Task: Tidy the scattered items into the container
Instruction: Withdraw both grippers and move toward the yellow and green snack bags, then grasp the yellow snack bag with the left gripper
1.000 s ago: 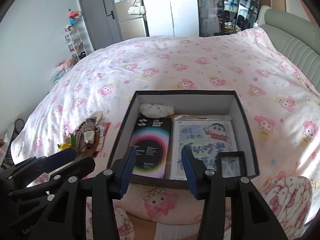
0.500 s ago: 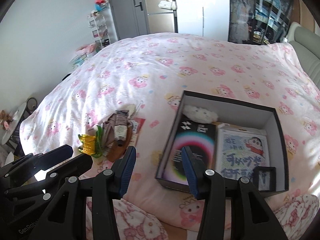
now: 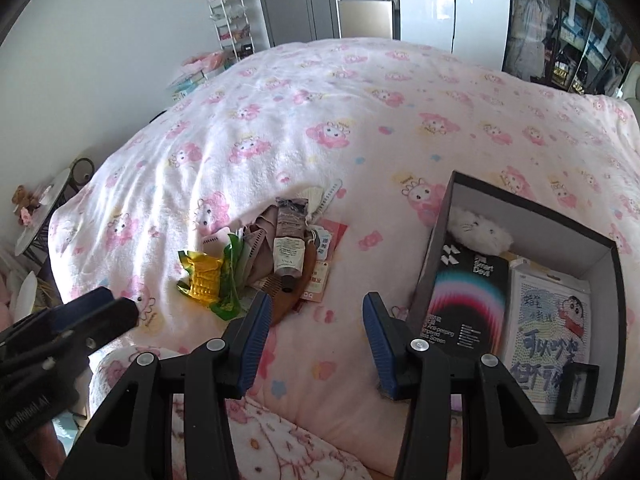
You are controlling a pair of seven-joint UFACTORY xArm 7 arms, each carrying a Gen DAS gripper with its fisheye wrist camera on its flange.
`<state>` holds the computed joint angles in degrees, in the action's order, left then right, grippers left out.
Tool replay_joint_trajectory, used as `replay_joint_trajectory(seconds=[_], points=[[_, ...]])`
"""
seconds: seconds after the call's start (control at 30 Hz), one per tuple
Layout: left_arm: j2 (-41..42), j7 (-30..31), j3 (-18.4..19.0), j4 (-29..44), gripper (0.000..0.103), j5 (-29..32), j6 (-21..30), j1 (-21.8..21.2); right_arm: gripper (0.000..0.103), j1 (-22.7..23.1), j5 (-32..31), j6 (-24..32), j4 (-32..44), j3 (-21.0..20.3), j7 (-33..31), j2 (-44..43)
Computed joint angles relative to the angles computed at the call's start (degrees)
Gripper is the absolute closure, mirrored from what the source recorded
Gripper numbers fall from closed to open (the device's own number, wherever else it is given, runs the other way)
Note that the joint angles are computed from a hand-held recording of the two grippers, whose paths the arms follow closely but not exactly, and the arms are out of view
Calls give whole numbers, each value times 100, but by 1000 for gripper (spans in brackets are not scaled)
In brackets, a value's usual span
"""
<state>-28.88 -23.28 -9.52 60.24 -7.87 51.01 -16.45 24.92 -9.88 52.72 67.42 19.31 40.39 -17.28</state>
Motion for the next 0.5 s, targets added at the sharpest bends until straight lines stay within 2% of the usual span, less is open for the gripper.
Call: replay_joint_trajectory(seconds=[0.3, 0.5], points=[[478, 225, 449, -197, 57, -255, -101, 250, 60, 233, 416, -169, 476, -182, -479, 1043], [1061, 1181, 1010, -198, 56, -1455, -143, 245, 60, 466, 827, -145, 1063, -316, -969, 1944]])
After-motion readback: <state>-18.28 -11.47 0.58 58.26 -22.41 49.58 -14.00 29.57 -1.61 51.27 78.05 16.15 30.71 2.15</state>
